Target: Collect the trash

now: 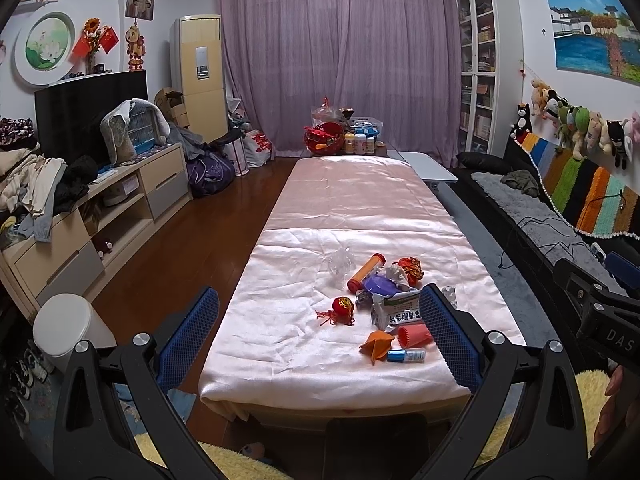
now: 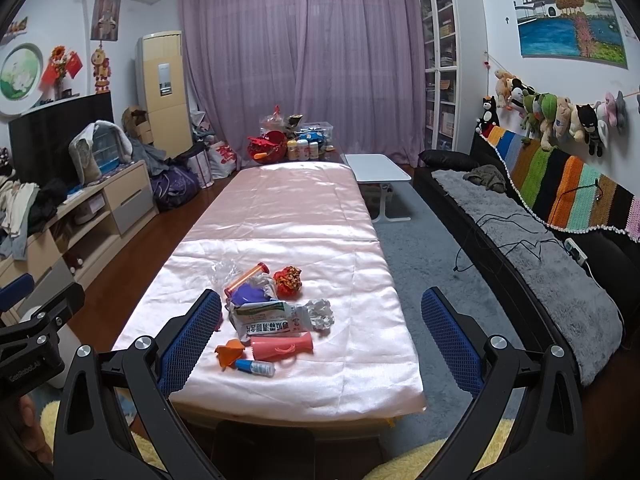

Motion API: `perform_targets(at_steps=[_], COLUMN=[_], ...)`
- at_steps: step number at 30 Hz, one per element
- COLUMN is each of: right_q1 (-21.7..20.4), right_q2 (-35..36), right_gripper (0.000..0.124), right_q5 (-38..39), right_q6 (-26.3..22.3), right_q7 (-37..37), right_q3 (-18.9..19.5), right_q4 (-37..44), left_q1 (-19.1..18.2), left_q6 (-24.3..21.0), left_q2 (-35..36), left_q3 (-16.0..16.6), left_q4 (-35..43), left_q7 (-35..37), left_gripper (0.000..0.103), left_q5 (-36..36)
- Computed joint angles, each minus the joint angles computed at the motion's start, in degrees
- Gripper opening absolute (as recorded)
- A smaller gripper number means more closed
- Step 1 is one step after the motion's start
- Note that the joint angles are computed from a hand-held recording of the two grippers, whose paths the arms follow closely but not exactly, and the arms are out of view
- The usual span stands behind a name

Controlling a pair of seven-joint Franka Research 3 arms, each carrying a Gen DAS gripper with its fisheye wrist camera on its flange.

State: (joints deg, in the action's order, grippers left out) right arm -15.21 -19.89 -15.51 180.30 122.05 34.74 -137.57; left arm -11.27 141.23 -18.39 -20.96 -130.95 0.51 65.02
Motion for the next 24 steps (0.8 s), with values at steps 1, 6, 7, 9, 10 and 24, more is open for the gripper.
perform_targets(at_steps=[1,6,7,9,10,24], right_q1=[0.0,-0.5,-0.5,-2.4,-5.6,-5.1], right_q2=[0.0,0.2,0.4,0.8,0.5,14.5], right_gripper=[0.1,0.1,0.1,0.1,0.1,0.1], right_q5=[0.0,0.0,0.5,1.1,1.3,-2.8], right_q6=[0.0,1.1,1.4,2.8,3.8,0.3], right_q7=[0.0,0.1,0.1,0.5,0.9,-1.1], right_q3=[0.0,0.2,0.0,1.3,4.1,3.8], right_q4=[0.0,-0.2,-0.2,-0.4,-0.5,4.5], left_q1=[0.0,0.0,0.0,0.2,0.3,0.6], left_q6=[0.0,0.1,0.3,0.1,-0.1,2.0], left_q2=[0.0,0.0,0.0,0.1,0.2,8.9], left_q3=[0.0,0.1,0.2,0.5,0.5,4.4], left_q4=[0.0,-0.2,-0.4,-0.7,-0.8,1.2], left_q7=[0.0,-0.1,-0.2,-0.2,-0.2,7.0], left_gripper=[0.095,0.095,0.095,0.095,0.095,0.095], left_q5=[0.0,-0.1,-0.2,-0.7,-0.9,-6.7])
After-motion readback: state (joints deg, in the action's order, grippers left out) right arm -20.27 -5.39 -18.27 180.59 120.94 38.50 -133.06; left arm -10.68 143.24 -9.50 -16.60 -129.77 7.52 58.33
